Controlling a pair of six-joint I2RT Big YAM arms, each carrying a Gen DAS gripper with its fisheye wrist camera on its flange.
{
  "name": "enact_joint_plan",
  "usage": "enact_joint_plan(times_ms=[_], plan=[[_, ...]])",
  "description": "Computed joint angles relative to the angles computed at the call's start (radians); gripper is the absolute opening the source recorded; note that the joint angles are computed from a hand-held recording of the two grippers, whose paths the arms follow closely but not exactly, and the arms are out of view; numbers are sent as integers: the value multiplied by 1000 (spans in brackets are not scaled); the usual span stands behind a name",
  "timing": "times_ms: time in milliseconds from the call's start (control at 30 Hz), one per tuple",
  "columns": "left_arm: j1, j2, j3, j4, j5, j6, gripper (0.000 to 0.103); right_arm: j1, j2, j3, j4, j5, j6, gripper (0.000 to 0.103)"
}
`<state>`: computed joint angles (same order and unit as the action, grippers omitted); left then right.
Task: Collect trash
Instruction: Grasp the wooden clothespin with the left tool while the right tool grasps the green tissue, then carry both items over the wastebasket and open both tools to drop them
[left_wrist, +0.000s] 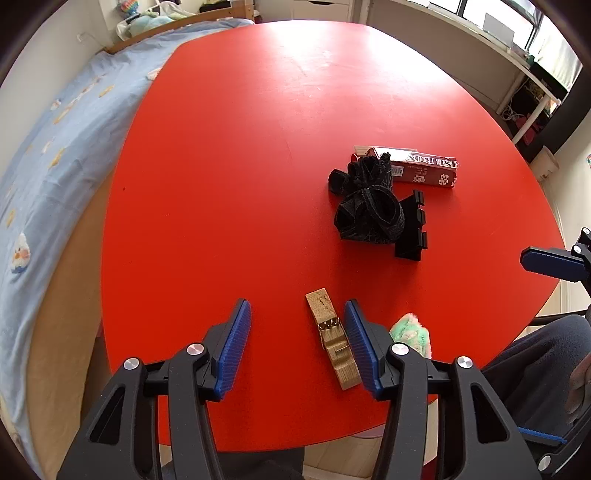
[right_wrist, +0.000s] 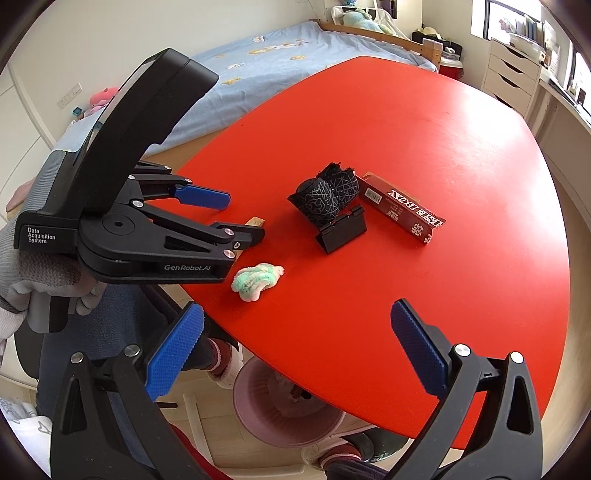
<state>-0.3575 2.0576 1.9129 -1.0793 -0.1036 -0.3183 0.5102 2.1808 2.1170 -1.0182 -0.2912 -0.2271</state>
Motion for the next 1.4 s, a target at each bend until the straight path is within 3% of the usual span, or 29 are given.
enact_joint_plan(times_ms=[67, 233, 600, 800, 1067, 1267, 1400], plan=[[1, -7, -9, 0, 0, -1, 41, 4, 14, 20, -12, 3, -5, 99], [8, -21, -28, 7, 3, -9, 12, 15, 42, 54, -27, 5, -11, 99], [16, -30, -47, 31, 26, -11, 12, 34, 77, 89, -41, 16, -23, 98], [20, -39, -63, 45, 32, -15, 12, 39, 97, 116, -67, 22, -38, 75], [21, -49, -83, 64, 36, -13, 12, 50, 103, 118, -61, 38, -50, 57], [21, -59, -100, 82, 43, -6, 12, 49, 95, 106, -46, 55, -32, 30], [22, -62, -107, 93, 49, 1, 12, 42, 84, 87, -30, 63, -16, 27]])
